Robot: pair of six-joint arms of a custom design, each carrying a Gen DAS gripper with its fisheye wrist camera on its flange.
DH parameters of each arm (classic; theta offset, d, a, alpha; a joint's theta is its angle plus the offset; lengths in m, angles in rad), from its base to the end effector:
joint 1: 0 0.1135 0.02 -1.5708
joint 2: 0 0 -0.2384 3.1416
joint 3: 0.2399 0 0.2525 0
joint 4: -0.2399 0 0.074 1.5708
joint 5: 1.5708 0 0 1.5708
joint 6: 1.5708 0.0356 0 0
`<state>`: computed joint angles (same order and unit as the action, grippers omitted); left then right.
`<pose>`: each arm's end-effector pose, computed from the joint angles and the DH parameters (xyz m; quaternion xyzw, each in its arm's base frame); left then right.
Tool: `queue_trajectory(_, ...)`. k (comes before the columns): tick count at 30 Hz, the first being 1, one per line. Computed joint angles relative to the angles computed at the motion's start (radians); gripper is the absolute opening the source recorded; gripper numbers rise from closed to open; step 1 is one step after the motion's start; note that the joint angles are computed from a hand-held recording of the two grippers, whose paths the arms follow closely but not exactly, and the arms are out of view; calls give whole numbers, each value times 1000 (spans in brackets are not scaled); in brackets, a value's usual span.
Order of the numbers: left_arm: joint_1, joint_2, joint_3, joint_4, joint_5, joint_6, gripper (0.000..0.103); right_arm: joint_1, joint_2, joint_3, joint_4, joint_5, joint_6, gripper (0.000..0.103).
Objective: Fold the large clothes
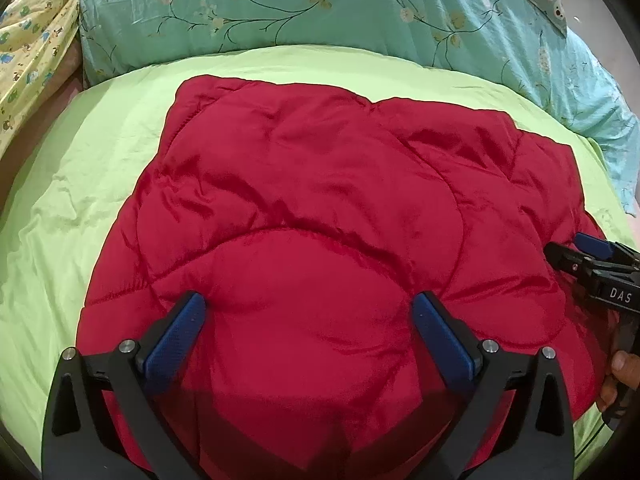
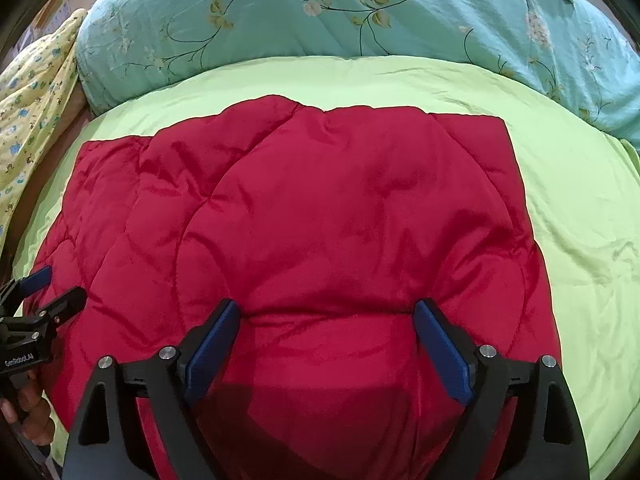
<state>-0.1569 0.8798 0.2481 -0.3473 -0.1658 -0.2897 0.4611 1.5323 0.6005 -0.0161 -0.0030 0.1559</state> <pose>0.1612 -0.0196 0.1102 -0.0873 0.9496 0.0129 0.3009 0.2410 0.1199 0.1016 -0.1451 0.9408 0.0944 0.2915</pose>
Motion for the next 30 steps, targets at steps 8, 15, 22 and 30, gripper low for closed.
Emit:
queue_trajectory(8, -2, 118, 43, 53, -39, -19, 103, -23, 89, 20, 95, -22, -1, 93)
queue_trajectory(15, -91, -173, 28, -213, -86, -122, 103, -41, 118, 22, 131, -56, -25, 96)
queue_trajectory(22, -297, -233, -23, -316, -226, -308, 103, -51, 125, 19, 150, -73, -37, 97)
queue_trajectory(30, -241, -100, -31, -178, -212, -317, 103, -92, -247, -189, 65, -160, -29, 95)
